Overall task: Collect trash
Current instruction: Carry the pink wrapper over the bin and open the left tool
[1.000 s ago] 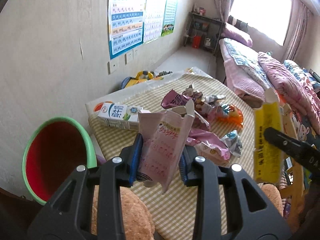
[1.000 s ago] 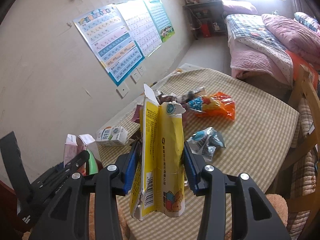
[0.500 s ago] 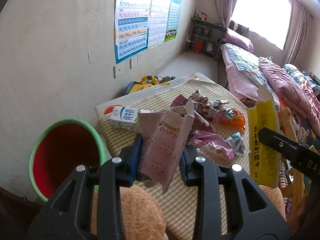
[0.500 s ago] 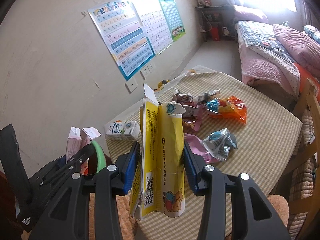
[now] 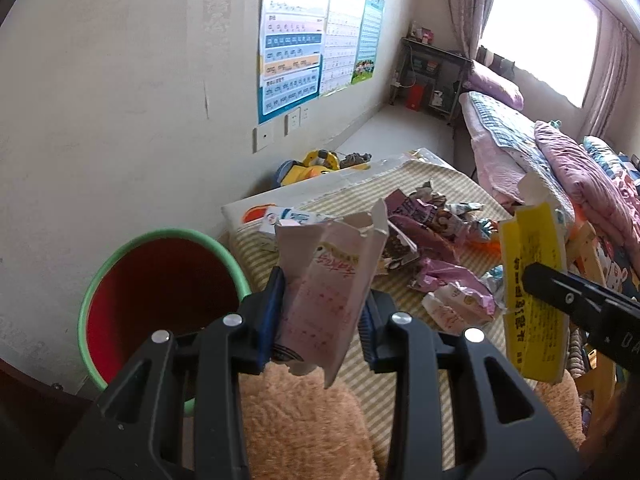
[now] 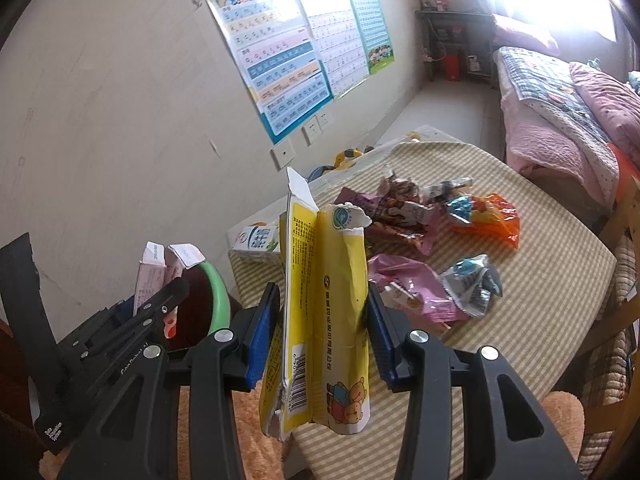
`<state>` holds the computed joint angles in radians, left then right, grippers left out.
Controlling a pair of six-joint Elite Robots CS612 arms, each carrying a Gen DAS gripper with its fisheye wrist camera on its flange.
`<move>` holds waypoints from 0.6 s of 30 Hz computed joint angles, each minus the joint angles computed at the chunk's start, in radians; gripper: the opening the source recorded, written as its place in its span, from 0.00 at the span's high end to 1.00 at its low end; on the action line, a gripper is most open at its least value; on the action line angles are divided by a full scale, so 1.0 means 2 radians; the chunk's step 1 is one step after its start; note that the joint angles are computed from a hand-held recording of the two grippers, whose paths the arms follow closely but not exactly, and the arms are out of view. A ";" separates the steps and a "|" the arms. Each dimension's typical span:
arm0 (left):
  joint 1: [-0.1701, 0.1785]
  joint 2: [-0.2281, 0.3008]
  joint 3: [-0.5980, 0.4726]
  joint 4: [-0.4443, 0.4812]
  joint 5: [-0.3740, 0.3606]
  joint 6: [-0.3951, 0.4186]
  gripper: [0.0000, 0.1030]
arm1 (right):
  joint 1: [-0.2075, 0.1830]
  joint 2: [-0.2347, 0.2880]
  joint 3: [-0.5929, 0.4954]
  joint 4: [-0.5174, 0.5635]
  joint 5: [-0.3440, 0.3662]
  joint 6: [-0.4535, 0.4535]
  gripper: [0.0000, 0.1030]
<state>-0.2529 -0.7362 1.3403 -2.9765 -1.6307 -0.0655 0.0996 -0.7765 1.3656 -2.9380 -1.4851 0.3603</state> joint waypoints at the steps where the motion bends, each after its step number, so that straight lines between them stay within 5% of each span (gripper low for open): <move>1: 0.002 0.000 0.000 0.001 0.001 -0.002 0.68 | 0.002 0.002 -0.004 0.004 0.001 -0.004 0.60; 18: 0.027 0.008 -0.005 0.013 0.032 -0.042 0.68 | 0.021 0.027 -0.058 0.039 0.018 -0.051 0.59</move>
